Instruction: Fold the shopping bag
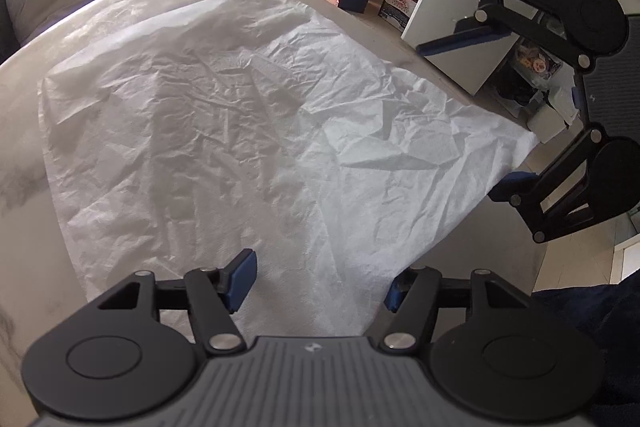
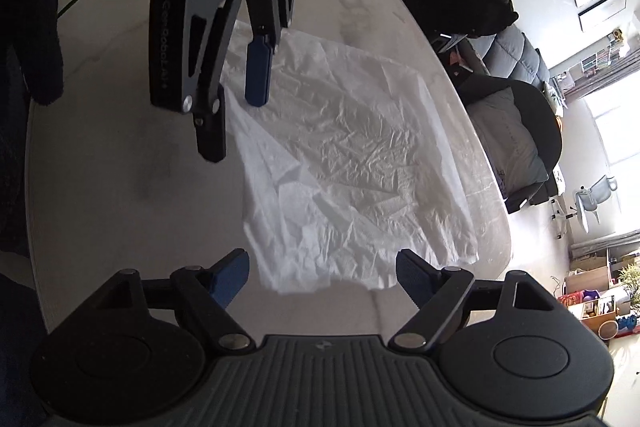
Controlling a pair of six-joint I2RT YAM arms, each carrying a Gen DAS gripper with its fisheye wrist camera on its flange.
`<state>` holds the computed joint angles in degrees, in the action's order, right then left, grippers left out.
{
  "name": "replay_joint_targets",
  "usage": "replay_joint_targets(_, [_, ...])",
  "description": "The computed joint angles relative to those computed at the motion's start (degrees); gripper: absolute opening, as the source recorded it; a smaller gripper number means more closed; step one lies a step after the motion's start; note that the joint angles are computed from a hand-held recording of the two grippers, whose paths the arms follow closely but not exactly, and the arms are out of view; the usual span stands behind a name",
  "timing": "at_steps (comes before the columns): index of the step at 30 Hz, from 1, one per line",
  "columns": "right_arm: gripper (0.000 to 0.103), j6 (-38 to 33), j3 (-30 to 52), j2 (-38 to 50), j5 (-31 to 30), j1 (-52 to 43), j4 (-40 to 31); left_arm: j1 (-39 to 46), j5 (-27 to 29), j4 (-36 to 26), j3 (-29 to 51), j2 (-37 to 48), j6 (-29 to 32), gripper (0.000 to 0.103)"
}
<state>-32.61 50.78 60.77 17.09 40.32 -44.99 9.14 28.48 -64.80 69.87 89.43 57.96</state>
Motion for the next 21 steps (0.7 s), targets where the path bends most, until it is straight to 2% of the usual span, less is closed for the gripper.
replay_joint_targets(2, [0.049,2.2,2.4,3.2,-3.8,-2.2,-1.3,-0.7,-0.4,0.6,-0.5,-0.2,-0.2,0.062])
replay_joint_targets(3, [0.011,4.0,4.1,5.3,-5.9,-3.9,-2.4,-1.0,-0.7,1.0,-0.7,-0.2,-0.2,0.062])
replay_joint_targets(4, [0.004,5.4,5.3,6.6,-7.7,-5.5,-3.2,-0.5,-0.7,0.9,-0.6,-0.4,0.1,0.062])
replay_joint_targets(8, [0.005,8.3,8.0,7.8,-12.9,-10.8,-5.8,1.4,-0.7,0.7,-0.2,-0.8,1.7,0.065])
replay_joint_targets(11, [0.005,8.8,9.4,7.9,-16.0,-13.2,-7.9,4.2,-1.5,1.0,0.3,-0.9,5.0,0.065])
replay_joint_targets(14, [0.005,9.9,11.3,8.6,-18.8,-15.4,-9.4,8.6,-1.8,1.0,1.9,-0.3,9.6,0.065])
replay_joint_targets(21, [0.007,10.7,17.9,12.8,-25.8,-21.2,-14.2,16.8,1.7,-2.1,8.8,5.0,21.3,0.069])
